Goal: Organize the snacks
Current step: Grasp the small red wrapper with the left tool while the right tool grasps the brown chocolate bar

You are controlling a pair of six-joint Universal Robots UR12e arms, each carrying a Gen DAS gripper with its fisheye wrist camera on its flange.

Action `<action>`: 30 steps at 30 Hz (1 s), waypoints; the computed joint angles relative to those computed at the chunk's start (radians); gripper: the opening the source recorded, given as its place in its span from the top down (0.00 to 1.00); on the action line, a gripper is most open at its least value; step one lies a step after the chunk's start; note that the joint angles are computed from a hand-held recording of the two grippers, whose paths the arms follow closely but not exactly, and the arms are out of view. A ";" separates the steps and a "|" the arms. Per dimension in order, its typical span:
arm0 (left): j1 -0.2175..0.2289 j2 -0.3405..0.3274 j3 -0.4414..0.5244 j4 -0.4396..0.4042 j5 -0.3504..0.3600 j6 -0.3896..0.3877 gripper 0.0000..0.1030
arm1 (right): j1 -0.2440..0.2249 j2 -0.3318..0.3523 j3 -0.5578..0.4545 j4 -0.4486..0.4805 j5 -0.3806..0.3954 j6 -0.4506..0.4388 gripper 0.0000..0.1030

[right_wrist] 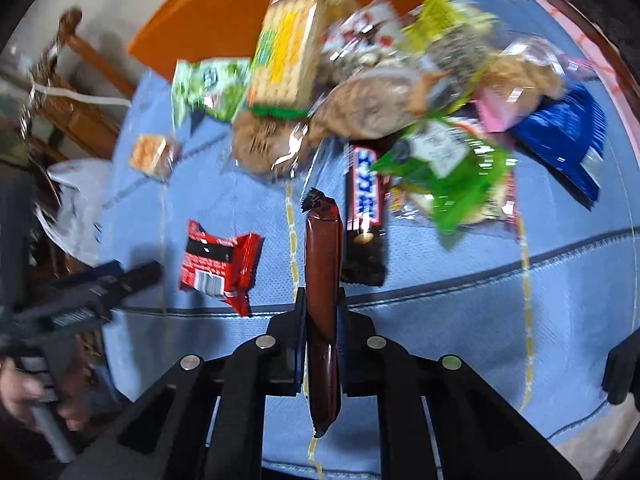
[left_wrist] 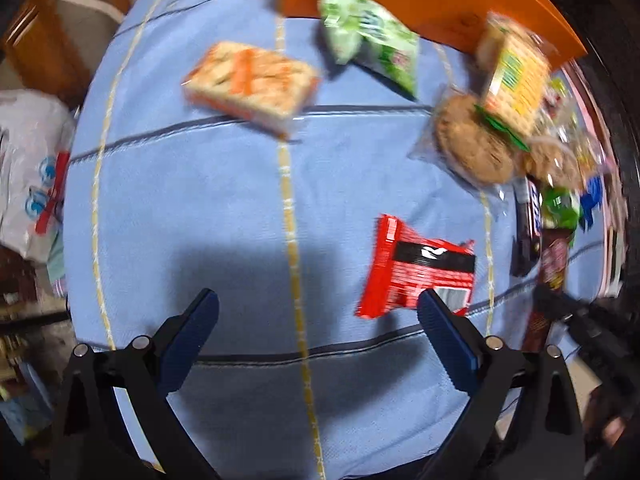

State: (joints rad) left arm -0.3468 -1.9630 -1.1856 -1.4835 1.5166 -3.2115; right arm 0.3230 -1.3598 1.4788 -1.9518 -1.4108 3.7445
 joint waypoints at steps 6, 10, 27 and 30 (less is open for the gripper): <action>-0.057 -0.014 -0.011 0.077 0.070 0.109 0.06 | -0.017 -0.032 0.045 -0.025 0.028 0.047 0.88; -0.067 -0.028 0.002 0.067 0.054 0.093 0.05 | -0.018 -0.034 0.050 -0.027 0.034 0.045 0.88; -0.044 -0.023 -0.008 0.113 -0.032 0.040 0.51 | -0.047 -0.057 0.071 -0.069 0.080 0.019 0.88; -0.019 -0.009 -0.008 0.127 -0.073 0.000 0.51 | -0.060 -0.058 0.066 -0.095 0.098 0.010 0.88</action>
